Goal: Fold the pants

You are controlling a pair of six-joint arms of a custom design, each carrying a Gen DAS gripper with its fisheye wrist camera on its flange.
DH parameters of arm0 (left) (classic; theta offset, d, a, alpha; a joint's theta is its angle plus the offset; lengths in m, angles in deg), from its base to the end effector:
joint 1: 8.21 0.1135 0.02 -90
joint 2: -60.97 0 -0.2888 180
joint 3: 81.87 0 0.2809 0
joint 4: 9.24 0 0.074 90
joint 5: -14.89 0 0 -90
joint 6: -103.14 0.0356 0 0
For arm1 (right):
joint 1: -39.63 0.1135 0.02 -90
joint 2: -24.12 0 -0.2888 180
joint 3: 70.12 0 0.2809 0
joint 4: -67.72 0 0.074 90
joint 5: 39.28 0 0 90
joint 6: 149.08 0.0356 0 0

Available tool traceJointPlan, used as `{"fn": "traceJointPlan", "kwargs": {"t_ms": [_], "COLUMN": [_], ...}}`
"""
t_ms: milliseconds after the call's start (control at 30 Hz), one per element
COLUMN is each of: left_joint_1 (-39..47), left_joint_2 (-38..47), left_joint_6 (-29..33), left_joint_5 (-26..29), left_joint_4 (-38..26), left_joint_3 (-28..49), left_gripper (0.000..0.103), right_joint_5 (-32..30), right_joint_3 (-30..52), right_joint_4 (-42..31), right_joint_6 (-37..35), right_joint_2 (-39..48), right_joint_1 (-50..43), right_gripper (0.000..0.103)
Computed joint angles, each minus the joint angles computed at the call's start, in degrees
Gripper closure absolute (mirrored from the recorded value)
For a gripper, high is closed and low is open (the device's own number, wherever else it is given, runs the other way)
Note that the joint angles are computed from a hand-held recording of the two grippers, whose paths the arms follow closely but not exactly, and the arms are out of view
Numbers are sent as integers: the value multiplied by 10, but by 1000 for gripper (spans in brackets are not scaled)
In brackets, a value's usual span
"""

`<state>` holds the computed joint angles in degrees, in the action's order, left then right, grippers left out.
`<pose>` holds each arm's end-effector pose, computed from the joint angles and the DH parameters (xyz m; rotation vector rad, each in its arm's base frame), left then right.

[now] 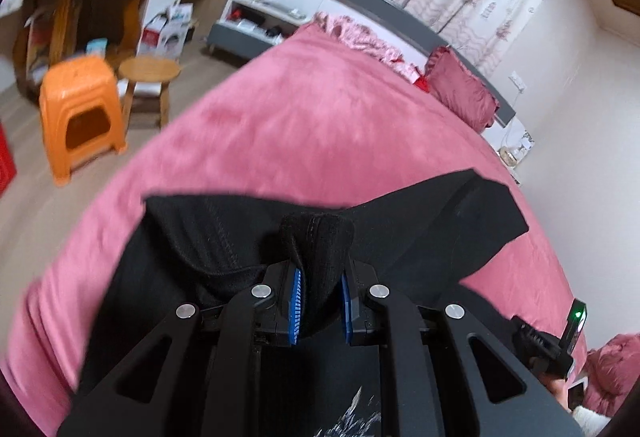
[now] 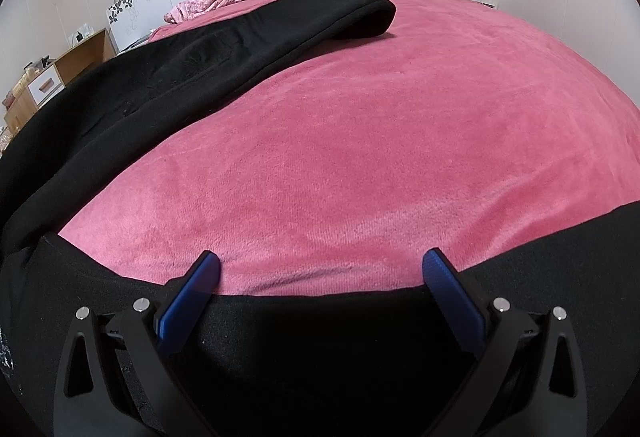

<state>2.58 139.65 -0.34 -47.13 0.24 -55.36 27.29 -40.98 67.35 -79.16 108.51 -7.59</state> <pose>0.2125 0.0235 0.1033 -0.2345 2.2667 -0.5875 0.1545 -0.1461 0.0821 0.4178 2.3937 0.0029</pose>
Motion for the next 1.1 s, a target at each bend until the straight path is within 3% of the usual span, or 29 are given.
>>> {"fn": "traceJointPlan", "kwargs": {"t_ms": [100, 233, 433, 600, 700, 800, 1100], "left_joint_1": [-9, -16, 0, 14, 17, 25, 43], "left_joint_2": [88, 165, 186, 198, 202, 207, 226], "left_joint_6": [1, 18, 19, 20, 17, 16, 17], "left_joint_5": [-3, -8, 12, 33, 40, 54, 83], "left_joint_4": [64, 196, 225, 235, 238, 239, 256], "left_joint_3": [-7, -39, -43, -43, -42, -40, -40], "left_gripper": [89, 89, 88, 88, 88, 88, 88], "right_joint_5": [20, 65, 186, 206, 233, 218, 292], "right_joint_3": [-1, 6, 105, 232, 363, 486, 686], "right_joint_4": [4, -8, -167, -279, -369, -429, -515], "right_joint_6": [2, 5, -6, 53, 126, 219, 356], "right_joint_2": [-2, -3, -32, -59, 11, 94, 277], "right_joint_1": [12, 41, 138, 260, 335, 384, 473], "right_gripper": [2, 2, 2, 2, 2, 2, 2]}}
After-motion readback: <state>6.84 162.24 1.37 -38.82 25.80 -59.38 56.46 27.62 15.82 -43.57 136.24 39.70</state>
